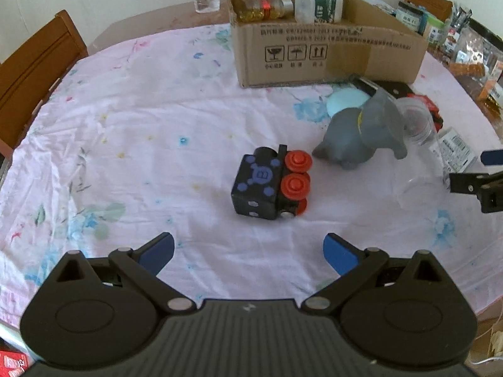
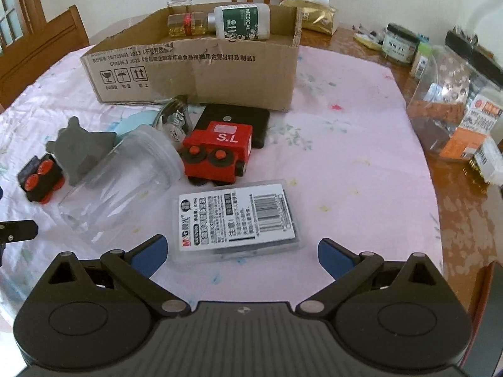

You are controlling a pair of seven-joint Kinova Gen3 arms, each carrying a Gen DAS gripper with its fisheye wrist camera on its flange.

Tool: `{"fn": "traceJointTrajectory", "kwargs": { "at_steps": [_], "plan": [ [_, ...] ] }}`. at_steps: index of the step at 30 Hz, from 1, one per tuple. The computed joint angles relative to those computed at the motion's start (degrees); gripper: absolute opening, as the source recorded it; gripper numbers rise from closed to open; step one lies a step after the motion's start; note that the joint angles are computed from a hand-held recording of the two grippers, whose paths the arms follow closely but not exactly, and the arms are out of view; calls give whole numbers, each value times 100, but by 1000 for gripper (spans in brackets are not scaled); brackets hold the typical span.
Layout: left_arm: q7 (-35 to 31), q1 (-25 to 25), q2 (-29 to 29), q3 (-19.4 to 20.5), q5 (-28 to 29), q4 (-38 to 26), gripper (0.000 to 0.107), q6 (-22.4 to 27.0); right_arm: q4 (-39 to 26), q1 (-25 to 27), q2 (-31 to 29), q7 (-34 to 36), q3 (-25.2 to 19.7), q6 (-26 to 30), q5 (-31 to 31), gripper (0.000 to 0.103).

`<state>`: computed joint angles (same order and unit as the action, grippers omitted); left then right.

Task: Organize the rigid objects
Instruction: 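Grasp the black toy train with the left tool while the right tool grasps the pen refill card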

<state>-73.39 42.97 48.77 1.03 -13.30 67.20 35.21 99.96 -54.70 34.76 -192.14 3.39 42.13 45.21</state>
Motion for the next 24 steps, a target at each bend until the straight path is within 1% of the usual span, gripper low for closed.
{"fn": "traceJointTrajectory", "kwargs": {
  "at_steps": [2,4,7,9,11,13,16,22,24],
  "plan": [
    [-110,-78,35,90,37,-38,101,-39,-88,28,81,77,-6,54,-11,103],
    [-243,-153,90,177,102,-132,101,-16,-69,6,107,-6,62,1,56,103],
    [-444,-273,168,306,254,-284,102,65,-42,46,99,53,70,4,74,103],
    [-527,-261,198,292,290,-337,103,77,42,25,64,-15,101,48,93,103],
    [-606,-287,216,309,350,-344,103,26,282,45,-40,-256,143,-155,194,103],
    [-665,-291,207,292,378,-264,103,-133,396,44,-79,-321,146,-219,304,103],
    [-714,-298,204,271,425,-205,103,-270,356,94,-67,-303,82,-169,294,103],
    [-877,-341,213,306,489,-219,103,-298,307,80,-21,-408,61,-95,330,103],
    [-966,-375,199,331,509,-143,103,-420,304,92,-28,-403,44,-84,330,103]
  ]
}}
